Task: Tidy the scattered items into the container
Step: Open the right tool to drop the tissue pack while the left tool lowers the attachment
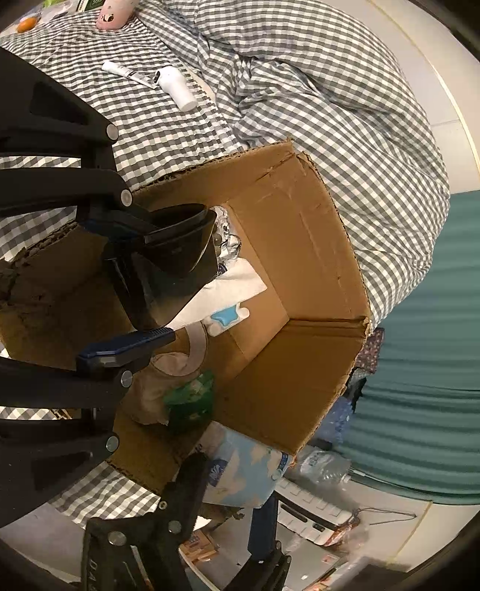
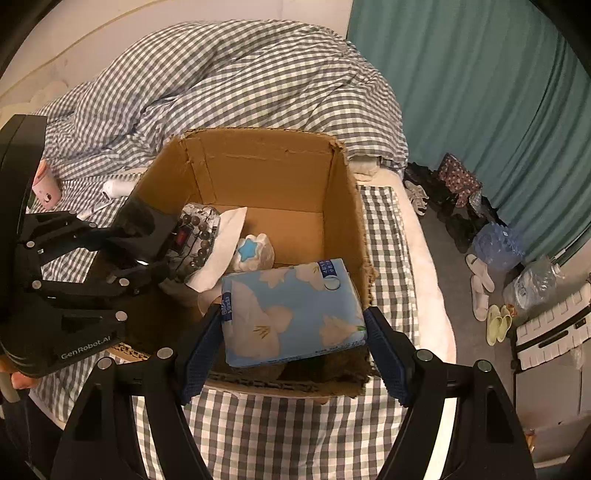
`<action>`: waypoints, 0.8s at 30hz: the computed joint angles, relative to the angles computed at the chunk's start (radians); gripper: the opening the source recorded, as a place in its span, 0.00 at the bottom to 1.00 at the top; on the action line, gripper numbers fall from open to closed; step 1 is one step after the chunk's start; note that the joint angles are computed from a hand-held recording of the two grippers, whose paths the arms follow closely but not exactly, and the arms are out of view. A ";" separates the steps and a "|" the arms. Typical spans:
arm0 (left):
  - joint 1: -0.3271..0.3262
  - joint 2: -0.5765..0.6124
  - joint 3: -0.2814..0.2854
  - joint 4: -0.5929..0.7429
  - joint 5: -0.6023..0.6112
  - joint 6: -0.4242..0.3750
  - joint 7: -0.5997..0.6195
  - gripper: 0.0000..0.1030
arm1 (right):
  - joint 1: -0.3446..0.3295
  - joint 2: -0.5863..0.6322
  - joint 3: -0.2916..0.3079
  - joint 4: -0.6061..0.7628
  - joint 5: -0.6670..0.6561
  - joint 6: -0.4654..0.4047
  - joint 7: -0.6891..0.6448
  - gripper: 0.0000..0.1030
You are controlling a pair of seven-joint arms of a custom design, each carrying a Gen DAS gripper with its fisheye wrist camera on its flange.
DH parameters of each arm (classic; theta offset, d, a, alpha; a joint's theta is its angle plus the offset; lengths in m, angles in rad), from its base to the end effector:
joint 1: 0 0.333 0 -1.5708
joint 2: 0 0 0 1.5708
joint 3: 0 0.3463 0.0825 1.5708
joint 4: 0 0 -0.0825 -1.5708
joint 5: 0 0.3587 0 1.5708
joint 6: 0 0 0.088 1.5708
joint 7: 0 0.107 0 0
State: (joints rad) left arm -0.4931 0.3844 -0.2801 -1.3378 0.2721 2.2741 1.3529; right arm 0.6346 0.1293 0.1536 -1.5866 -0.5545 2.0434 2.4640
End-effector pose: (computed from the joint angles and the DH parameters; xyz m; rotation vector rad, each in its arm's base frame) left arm 0.5356 -0.4534 0.6138 -1.2550 2.4420 -0.7014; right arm 0.4567 0.4086 0.6310 -1.9773 1.8536 -0.6881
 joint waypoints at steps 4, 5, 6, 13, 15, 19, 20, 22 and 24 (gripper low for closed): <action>0.004 -0.001 -0.002 -0.004 -0.010 0.004 0.002 0.44 | 0.003 0.017 -0.001 0.016 0.005 -0.002 -0.008 0.73; 0.004 -0.001 -0.001 -0.004 -0.008 0.004 0.002 0.44 | 0.004 0.020 -0.002 0.019 0.006 -0.003 -0.009 0.73; 0.002 -0.001 0.002 -0.004 -0.002 0.005 -0.001 0.44 | 0.006 0.020 -0.004 0.020 0.005 -0.004 -0.008 0.73; -0.002 0.005 0.006 0.007 0.013 0.009 -0.007 0.45 | 0.014 0.030 -0.009 0.033 0.002 -0.006 -0.010 0.73; -0.012 0.007 0.017 0.013 0.037 0.010 -0.028 0.53 | 0.018 0.034 -0.011 0.041 -0.005 -0.010 -0.010 0.73; -0.016 0.001 0.028 0.008 0.073 0.023 -0.056 0.65 | 0.023 0.034 -0.014 0.046 -0.015 -0.013 -0.001 0.74; -0.017 -0.001 0.030 0.008 0.082 0.025 -0.061 0.65 | 0.024 0.034 -0.015 0.047 -0.019 -0.015 0.000 0.74; -0.014 -0.005 0.030 0.008 0.089 0.029 -0.067 0.65 | 0.025 0.033 -0.015 0.048 -0.023 -0.014 0.004 0.74; -0.011 -0.007 0.029 0.012 0.090 0.028 -0.070 0.65 | 0.025 0.029 -0.015 0.046 -0.025 -0.012 0.011 0.74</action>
